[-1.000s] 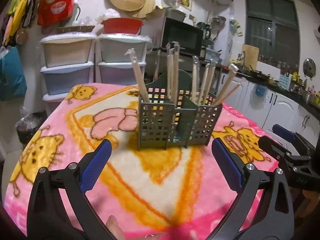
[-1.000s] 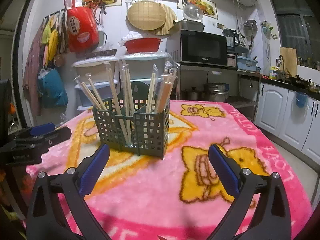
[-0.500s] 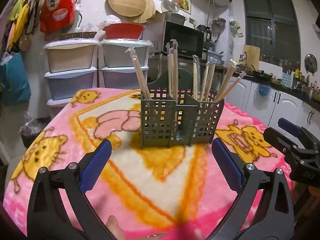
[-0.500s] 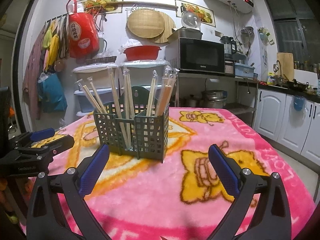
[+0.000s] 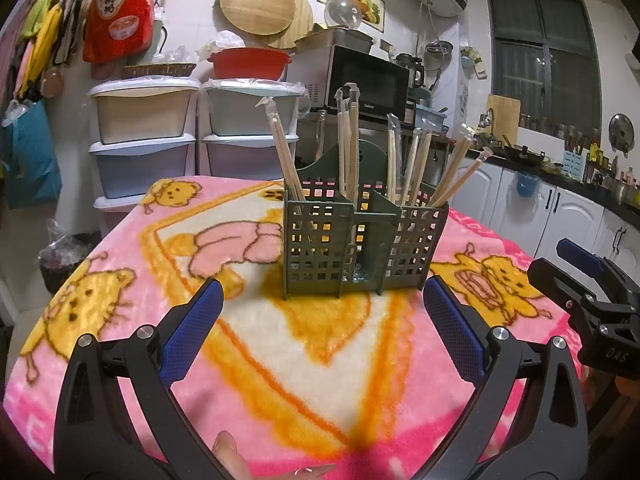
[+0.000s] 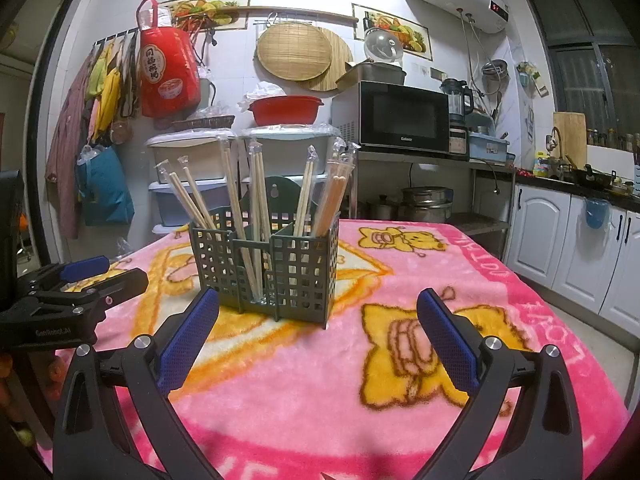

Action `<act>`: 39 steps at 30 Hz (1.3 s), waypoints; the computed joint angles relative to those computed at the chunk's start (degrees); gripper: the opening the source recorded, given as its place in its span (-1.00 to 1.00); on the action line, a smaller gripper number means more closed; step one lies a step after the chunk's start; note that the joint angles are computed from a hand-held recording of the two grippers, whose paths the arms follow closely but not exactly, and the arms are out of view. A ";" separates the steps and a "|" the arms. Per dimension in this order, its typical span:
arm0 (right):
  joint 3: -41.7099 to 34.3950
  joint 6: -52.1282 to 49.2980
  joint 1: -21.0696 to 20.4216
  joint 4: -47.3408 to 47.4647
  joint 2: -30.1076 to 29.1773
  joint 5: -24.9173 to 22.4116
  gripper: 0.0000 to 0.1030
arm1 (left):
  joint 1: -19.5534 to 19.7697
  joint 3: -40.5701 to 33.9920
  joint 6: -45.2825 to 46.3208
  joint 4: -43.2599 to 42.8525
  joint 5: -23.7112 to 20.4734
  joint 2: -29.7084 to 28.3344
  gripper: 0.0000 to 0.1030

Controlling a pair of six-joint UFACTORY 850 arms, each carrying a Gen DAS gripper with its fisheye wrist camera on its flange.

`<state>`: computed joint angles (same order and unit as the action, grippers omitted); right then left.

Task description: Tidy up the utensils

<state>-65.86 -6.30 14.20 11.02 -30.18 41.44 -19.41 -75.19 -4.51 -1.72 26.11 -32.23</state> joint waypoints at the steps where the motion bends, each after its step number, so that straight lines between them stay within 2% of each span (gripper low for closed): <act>1: 0.03 -0.04 0.01 0.06 0.01 0.11 0.87 | 0.01 -0.04 0.13 -0.07 -0.05 -0.02 0.79; 39: 0.15 0.12 -0.02 0.02 0.04 0.29 0.87 | 0.17 0.03 -0.36 -0.01 -0.22 0.07 0.79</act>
<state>-65.70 -6.18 14.18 11.03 -30.15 41.74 -19.24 -75.16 -4.88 -1.73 25.89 -32.16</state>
